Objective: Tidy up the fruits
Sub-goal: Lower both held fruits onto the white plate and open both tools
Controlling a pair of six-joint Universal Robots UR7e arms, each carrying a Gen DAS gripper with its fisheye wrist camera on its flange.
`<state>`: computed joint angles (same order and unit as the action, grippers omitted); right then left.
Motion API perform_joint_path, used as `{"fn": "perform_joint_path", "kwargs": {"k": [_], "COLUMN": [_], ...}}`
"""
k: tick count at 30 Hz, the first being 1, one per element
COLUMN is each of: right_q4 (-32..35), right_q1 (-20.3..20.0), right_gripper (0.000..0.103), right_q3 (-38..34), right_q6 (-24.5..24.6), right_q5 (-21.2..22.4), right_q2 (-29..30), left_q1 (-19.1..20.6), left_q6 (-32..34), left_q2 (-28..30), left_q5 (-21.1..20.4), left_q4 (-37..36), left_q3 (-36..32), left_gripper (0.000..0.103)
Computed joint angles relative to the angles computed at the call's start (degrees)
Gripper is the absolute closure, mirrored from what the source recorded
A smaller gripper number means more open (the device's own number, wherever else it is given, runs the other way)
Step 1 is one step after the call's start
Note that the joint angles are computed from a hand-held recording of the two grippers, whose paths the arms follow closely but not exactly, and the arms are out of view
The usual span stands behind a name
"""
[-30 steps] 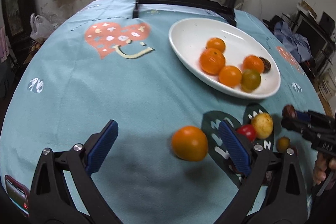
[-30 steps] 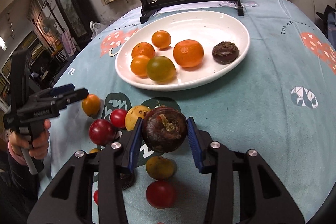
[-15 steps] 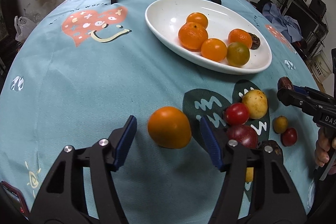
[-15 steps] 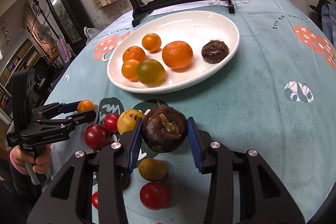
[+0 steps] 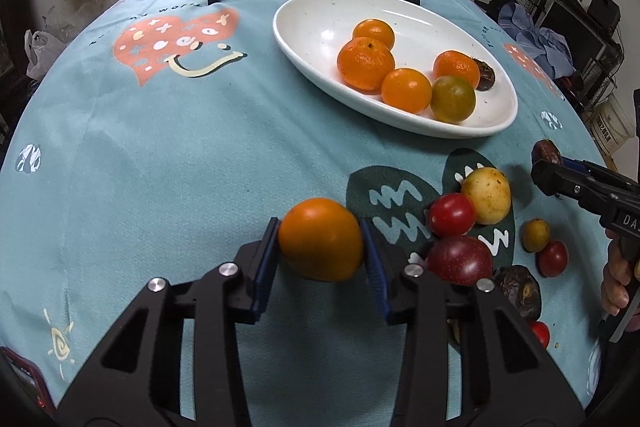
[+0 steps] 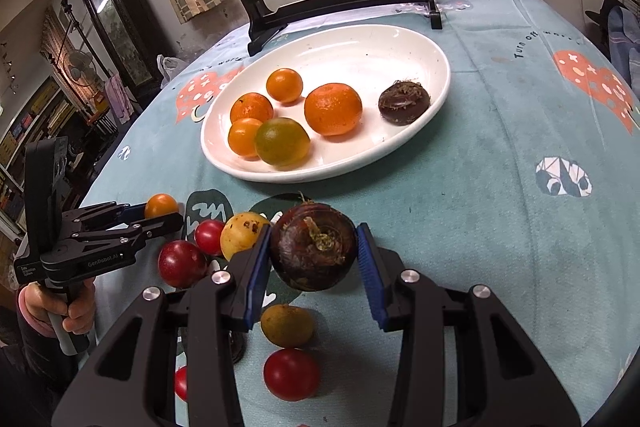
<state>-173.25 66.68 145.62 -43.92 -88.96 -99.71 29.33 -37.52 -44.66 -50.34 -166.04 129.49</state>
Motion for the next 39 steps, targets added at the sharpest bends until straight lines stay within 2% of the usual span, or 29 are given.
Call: {"fn": "perform_joint_path", "kwargs": {"k": [5, 9, 11, 14, 19, 25, 29, 30, 31, 32, 34, 36, 39], "right_q4": [-1.8, -7.5, -9.8, -13.5, -19.6, -19.9, -20.0, -19.9, -20.2, -21.3, -21.0, -20.7, -19.9], "right_q1": [0.1, -0.3, 0.1, 1.8, 4.6, 6.3, 7.1, 7.3, 7.6, 7.7, 8.0, 8.3, 8.2], "right_gripper": [0.061, 0.061, 0.061, 0.061, 0.061, 0.061, 0.058, 0.052, 0.038, 0.036, 0.037, 0.036, 0.036], "right_q3": [0.8, 2.2, 1.4, -0.6, -5.0, -9.6, -11.2, -11.4, -11.3, -10.8, -10.3, -9.7, -8.2], "right_q6": [-0.5, -1.3, 0.3, 2.5, 3.8, 4.7, 4.5, 4.4, 4.5, 4.4, 3.9, 4.1, 4.1], "right_q5": [1.1, 5.1, 5.9, 4.5, 1.4, -1.1, -2.6, -3.2, -3.7, -3.8, -3.4, -3.4, -2.6], "right_q2": [-0.4, -0.2, 1.2, 4.6, 11.4, 16.7, 19.0, 19.1, 19.1, 18.8, 17.9, 16.7, 14.8], "left_q1": [-0.5, -1.8, -1.7, -0.5, 1.4, 5.0, 7.1, 7.2, 6.9, 6.5, 5.2, 3.9, 1.8], "left_q6": [0.2, 2.5, 3.0, 5.7, 10.4, 14.8, 14.5, 13.5, 12.4, 12.4, 12.8, 12.6, 10.8], "left_q2": [-0.4, -0.4, -0.2, 0.9, 4.3, 8.6, 10.4, 10.5, 10.6, 10.6, 10.3, 8.9, 6.9], "left_q5": [0.5, 1.5, 1.4, 0.7, 3.3, 6.0, 5.8, 6.3, 7.7, 8.9, 11.2, 11.2, 12.0], "left_q4": [-2.3, -9.7, -10.1, -10.7, -11.4, -9.7, -6.4, -5.3, -4.8, -5.9, -8.6, -8.5, -9.1], "left_q3": [0.7, 2.0, 0.9, -2.5, -9.3, -17.5, -21.1, -21.4, -21.4, -20.7, -19.2, -17.5, -14.3], "left_gripper": [0.062, 0.062, 0.062, 0.062, 0.062, 0.062, 0.062, 0.059, 0.042, 0.028, 0.023, 0.021, 0.014]}}
